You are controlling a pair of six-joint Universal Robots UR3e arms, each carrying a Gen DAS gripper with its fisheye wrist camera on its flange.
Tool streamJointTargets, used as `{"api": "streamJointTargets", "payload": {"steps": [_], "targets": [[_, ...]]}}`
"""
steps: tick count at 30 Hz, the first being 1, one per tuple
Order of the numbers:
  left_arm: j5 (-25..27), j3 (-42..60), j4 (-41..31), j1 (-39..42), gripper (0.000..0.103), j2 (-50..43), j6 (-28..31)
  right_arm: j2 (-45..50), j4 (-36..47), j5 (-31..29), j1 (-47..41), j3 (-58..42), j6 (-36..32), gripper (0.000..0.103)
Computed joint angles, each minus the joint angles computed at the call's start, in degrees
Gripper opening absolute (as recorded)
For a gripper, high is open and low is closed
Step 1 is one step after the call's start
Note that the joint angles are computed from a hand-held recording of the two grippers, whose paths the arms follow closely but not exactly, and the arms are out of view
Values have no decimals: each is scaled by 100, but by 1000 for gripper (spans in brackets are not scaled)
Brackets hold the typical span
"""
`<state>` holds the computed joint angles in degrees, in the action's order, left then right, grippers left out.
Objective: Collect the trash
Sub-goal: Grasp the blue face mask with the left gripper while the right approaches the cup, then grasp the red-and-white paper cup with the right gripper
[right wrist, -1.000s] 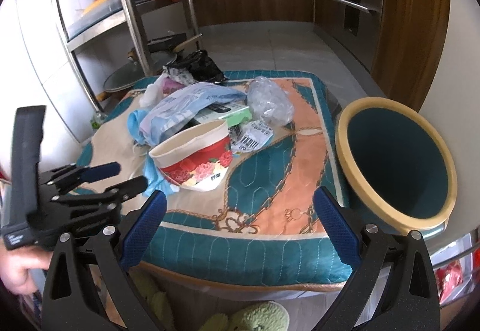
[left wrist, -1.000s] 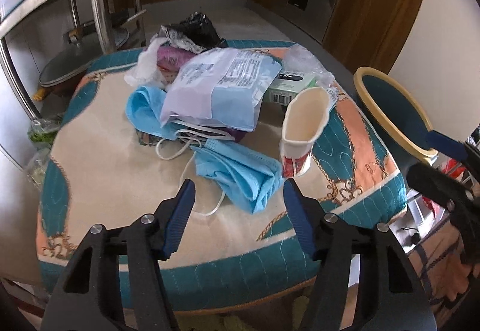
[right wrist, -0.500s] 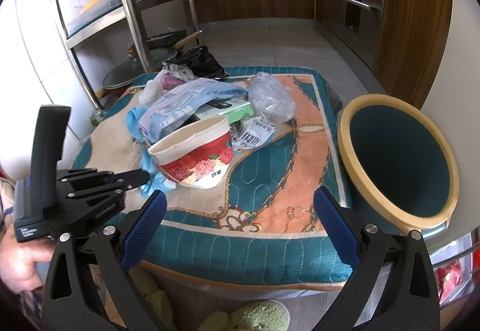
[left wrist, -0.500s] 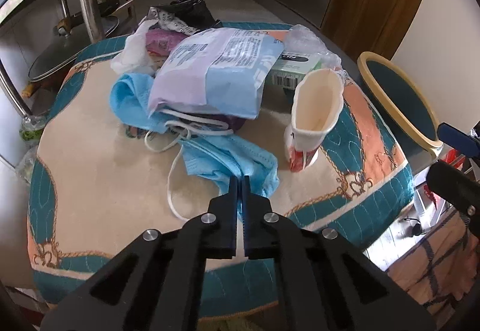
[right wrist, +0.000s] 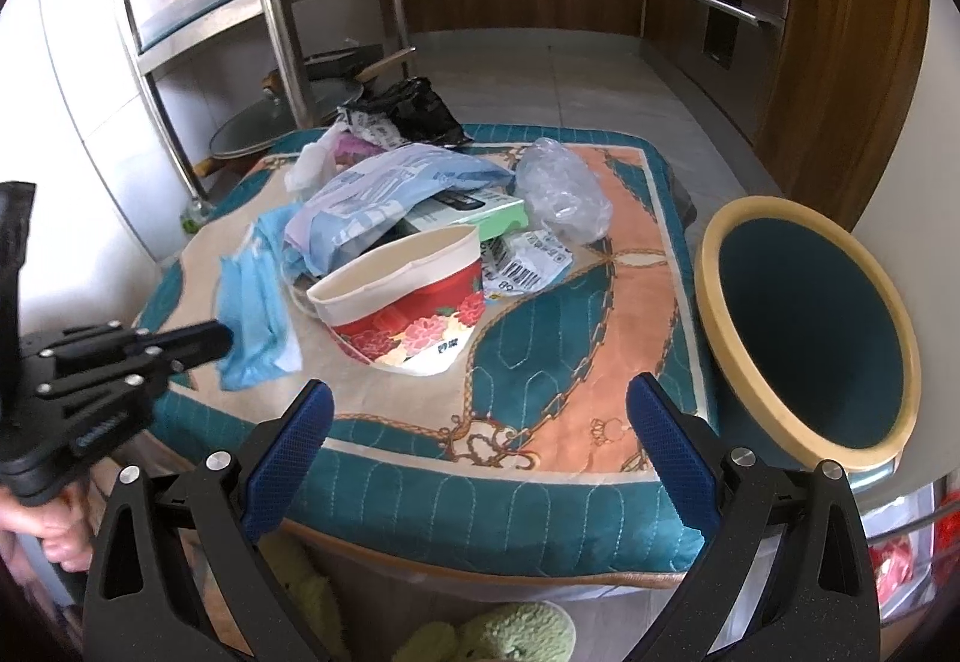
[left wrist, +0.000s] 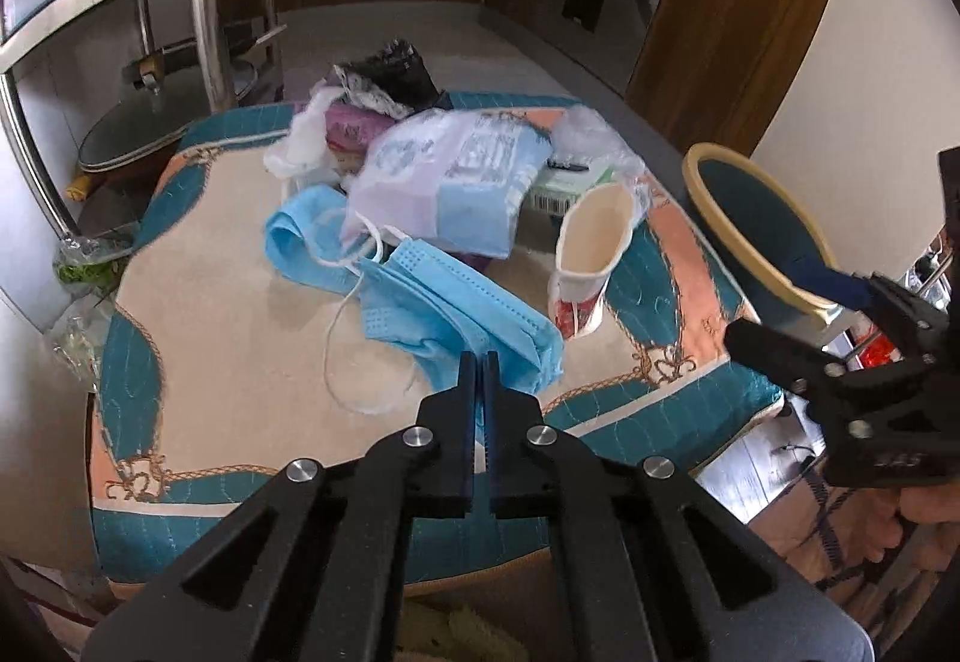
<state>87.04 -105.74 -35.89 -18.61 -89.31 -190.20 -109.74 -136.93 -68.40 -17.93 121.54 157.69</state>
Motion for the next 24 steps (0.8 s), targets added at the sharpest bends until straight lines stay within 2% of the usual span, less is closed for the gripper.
{"api": "streamJointTargets", "payload": {"steps": [12,24], "targets": [[-64,-356,501,198,2,415,-88,442,-191,-229,373,-295,293,98],[18,-510,512,433,2,537,-214,1410,-840,-773,1150,-867,1236,98]]}}
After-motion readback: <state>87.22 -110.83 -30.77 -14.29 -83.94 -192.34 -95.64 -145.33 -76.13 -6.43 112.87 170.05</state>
